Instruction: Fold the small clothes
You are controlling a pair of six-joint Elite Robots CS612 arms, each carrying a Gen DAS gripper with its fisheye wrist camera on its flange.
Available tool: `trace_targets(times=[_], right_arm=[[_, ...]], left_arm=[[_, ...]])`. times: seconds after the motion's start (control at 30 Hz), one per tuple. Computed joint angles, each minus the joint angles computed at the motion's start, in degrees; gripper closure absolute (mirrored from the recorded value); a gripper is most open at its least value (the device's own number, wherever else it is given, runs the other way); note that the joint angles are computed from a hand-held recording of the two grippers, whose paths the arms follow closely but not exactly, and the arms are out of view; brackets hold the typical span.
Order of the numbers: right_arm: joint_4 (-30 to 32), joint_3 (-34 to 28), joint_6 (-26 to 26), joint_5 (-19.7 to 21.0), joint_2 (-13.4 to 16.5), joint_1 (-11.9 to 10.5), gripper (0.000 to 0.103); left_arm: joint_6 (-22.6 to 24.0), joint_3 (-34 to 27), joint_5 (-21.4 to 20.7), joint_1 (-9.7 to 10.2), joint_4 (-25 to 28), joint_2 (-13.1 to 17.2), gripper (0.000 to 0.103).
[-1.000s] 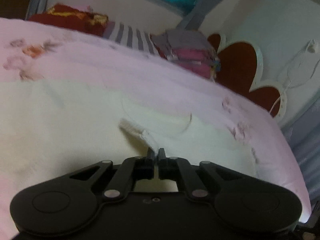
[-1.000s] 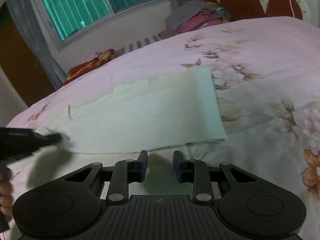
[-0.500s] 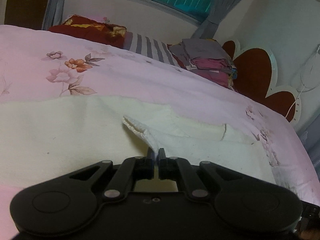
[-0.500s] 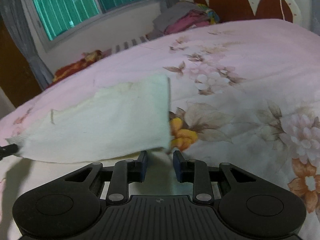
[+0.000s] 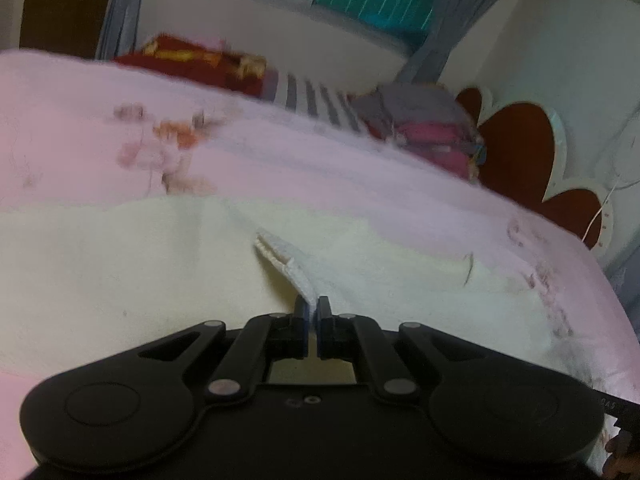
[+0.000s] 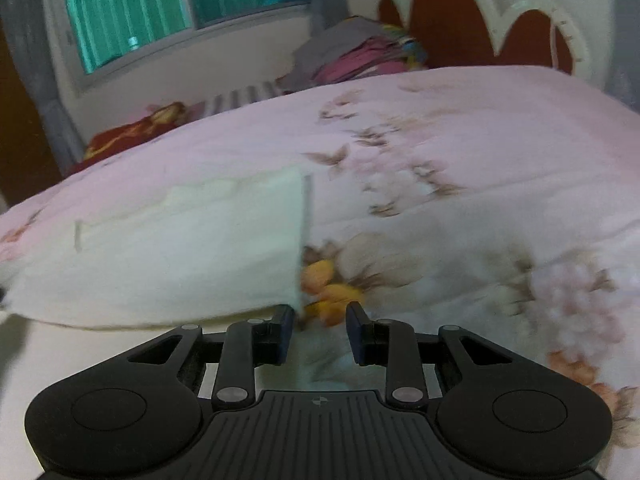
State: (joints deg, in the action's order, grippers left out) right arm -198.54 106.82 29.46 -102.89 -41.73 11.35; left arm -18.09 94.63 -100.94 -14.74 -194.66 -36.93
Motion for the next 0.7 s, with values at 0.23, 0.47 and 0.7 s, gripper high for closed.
trace_targets(times=[0.23,0.47,0.7], right_arm=[[-4.89,2.51,0.09,2.47,-1.17,-0.82,0.074],[-6.43,-1.51,-3.69,7.64,0.76,-0.58,0.074],[1.10,-1.85,-4.71,1.76,0.39,-0.31,0.103]], left_arm=[[1.48,2.21,5.61,-0.61,-2.48,-0.90,0.070],[7.72,1.13,2.86,-3.31,-3.05,-0.53,0.061],[1.55,-0.22,1.26,-1.45,-0.25,0.75,0.066]])
